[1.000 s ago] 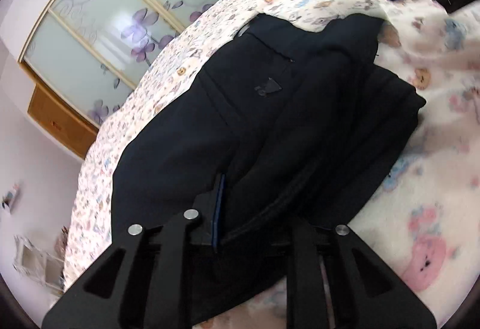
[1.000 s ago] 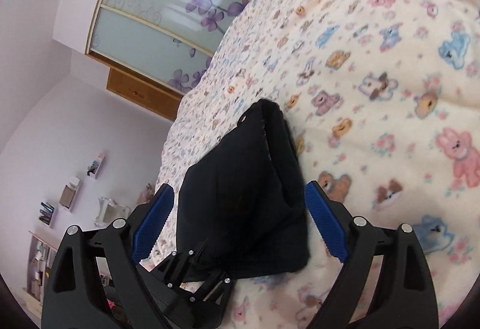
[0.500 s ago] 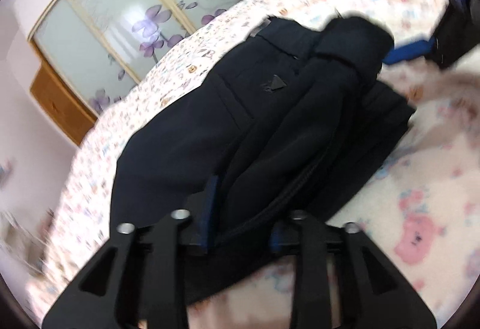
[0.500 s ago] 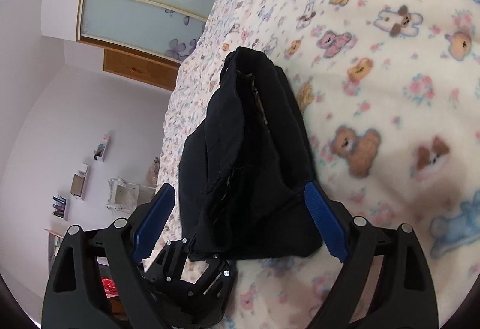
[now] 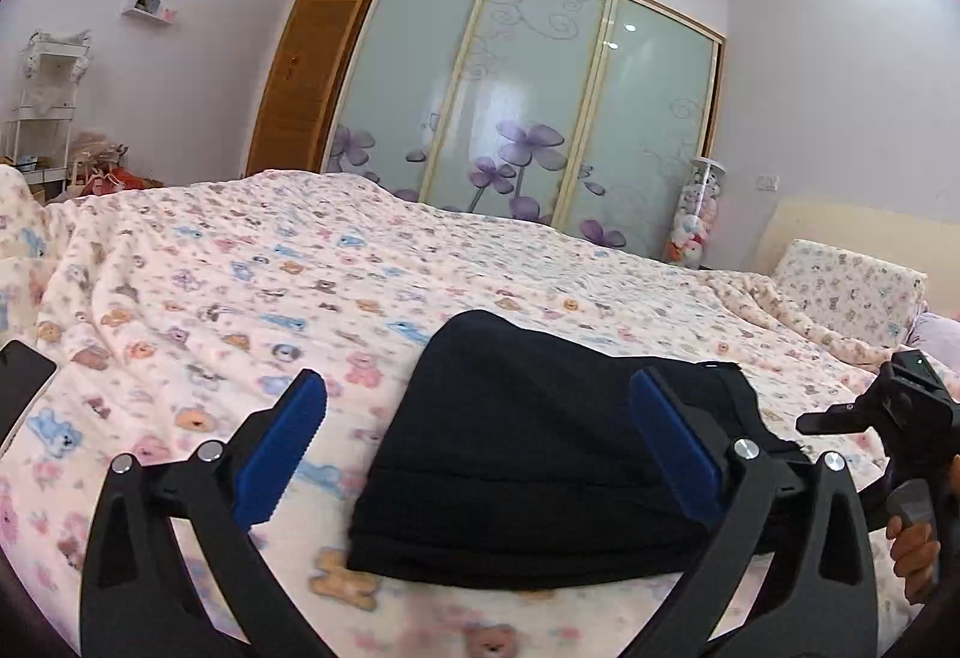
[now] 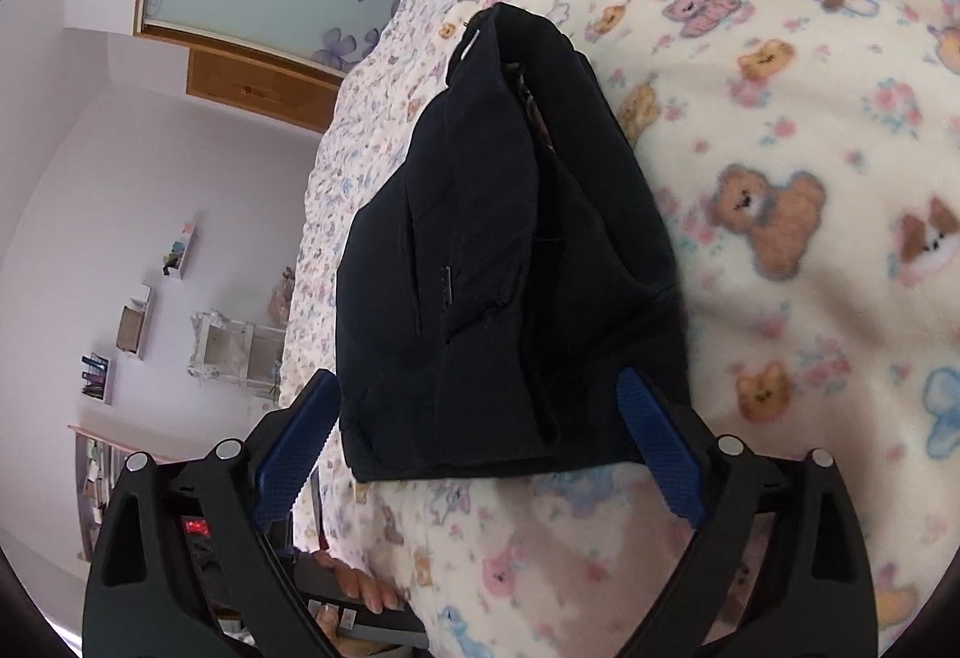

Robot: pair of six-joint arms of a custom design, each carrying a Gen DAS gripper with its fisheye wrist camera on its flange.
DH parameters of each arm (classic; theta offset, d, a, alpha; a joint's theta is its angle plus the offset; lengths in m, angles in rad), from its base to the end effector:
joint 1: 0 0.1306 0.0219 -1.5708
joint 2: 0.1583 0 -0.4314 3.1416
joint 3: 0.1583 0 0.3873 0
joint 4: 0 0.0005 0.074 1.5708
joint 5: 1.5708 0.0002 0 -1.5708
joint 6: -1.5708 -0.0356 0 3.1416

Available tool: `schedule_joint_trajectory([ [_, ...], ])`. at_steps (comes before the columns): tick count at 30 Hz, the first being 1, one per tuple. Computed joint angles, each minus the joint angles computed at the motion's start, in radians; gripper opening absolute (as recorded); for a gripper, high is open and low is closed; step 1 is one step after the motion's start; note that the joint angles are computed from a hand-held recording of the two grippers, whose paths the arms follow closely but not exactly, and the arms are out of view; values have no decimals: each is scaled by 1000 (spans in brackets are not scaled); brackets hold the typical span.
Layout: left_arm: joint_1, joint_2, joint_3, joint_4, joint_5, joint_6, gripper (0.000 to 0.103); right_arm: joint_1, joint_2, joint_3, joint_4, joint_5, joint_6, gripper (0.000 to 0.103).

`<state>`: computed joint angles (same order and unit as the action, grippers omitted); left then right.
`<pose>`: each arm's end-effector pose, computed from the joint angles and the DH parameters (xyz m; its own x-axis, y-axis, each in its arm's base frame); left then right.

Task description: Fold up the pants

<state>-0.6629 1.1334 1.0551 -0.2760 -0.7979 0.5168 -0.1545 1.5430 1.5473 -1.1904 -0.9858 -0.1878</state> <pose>0.3163 -0.2153 0.4805 -0.1886 -0.2905 -0.9381 -0.2216 0.9432 -0.2475 0.4988 -0.0482 0.4731 -0.9416 0.2510 -0.2244 -0.0492 0.5567 0.8292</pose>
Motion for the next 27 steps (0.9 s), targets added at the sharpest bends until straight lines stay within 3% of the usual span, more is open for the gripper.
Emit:
schedule_joint_trajectory([
  [5,23,-12,-18,3,58,10,101,13,-22,-38,119,51,-68,95],
  [8,19,-20,-32,8,61,30,101,33,-53,-73,221,139,-93,87],
  [9,19,-23,-35,7,65,36,101,41,-56,-78,238,175,-88,79],
  [10,22,-25,-38,4,73,43,101,45,-57,-85,252,201,-83,65],
  [11,23,-25,-40,0,78,51,101,44,-57,-92,267,214,-82,59],
  [13,30,-27,-41,-15,92,70,101,34,-58,-115,307,185,-108,46],
  [15,35,-28,-43,-20,100,84,101,28,-71,-127,336,158,-105,40],
  [18,43,-26,-42,-36,112,107,101,26,-115,-142,387,130,-62,36],
  [20,46,-26,-40,-46,115,120,101,17,-143,-150,404,64,-46,35],
  [23,52,-28,-42,-52,120,135,101,16,-155,-139,366,59,9,34],
  [25,56,-28,-42,-60,124,146,101,22,-122,-107,251,175,70,34],
  [27,61,-27,-40,-69,130,157,101,22,-66,-85,163,216,60,36],
])
